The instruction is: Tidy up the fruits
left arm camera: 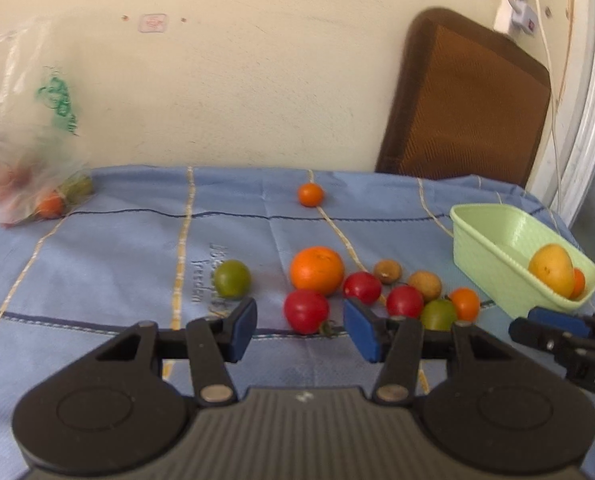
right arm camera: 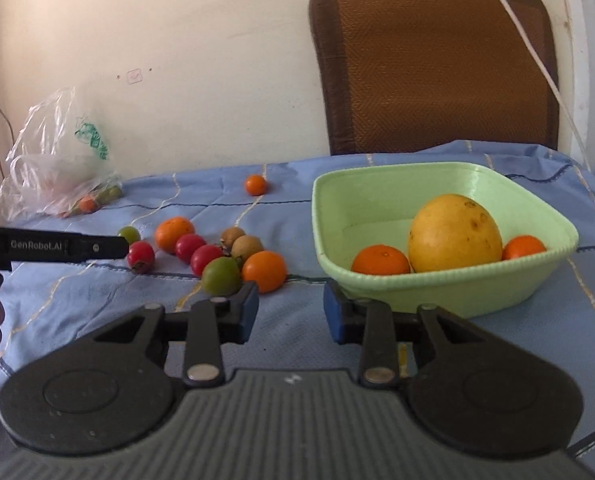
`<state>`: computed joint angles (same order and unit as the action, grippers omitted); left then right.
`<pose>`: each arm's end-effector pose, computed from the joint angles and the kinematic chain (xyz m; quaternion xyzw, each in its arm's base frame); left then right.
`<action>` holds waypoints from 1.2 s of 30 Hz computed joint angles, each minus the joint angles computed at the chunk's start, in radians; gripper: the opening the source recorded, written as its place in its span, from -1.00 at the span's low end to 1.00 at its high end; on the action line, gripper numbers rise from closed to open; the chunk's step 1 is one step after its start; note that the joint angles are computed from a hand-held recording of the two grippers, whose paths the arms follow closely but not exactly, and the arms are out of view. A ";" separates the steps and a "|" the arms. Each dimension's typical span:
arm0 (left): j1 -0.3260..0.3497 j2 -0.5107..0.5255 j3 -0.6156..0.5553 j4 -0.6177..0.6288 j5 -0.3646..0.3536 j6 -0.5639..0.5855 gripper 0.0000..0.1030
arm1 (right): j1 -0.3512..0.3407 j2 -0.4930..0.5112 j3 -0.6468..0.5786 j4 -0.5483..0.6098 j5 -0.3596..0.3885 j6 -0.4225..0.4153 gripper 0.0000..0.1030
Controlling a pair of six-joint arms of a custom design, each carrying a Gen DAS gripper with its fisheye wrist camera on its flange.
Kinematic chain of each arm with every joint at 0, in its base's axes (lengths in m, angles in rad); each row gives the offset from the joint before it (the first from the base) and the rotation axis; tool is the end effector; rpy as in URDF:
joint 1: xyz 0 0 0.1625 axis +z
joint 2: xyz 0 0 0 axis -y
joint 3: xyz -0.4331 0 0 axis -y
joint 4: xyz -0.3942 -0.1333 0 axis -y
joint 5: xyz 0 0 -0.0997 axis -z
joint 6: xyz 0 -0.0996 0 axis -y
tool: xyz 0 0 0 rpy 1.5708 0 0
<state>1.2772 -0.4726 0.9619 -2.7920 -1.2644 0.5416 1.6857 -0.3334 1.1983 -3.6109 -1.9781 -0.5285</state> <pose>-0.0958 -0.8812 0.1704 0.3244 0.8657 -0.3333 0.1851 0.1835 -0.7718 0.0610 0.1513 -0.8087 0.4968 0.2762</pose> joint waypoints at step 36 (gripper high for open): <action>0.019 -0.135 0.233 -0.028 -0.093 -0.012 -0.42 | 0.037 -0.005 0.069 0.016 0.031 -0.342 -0.44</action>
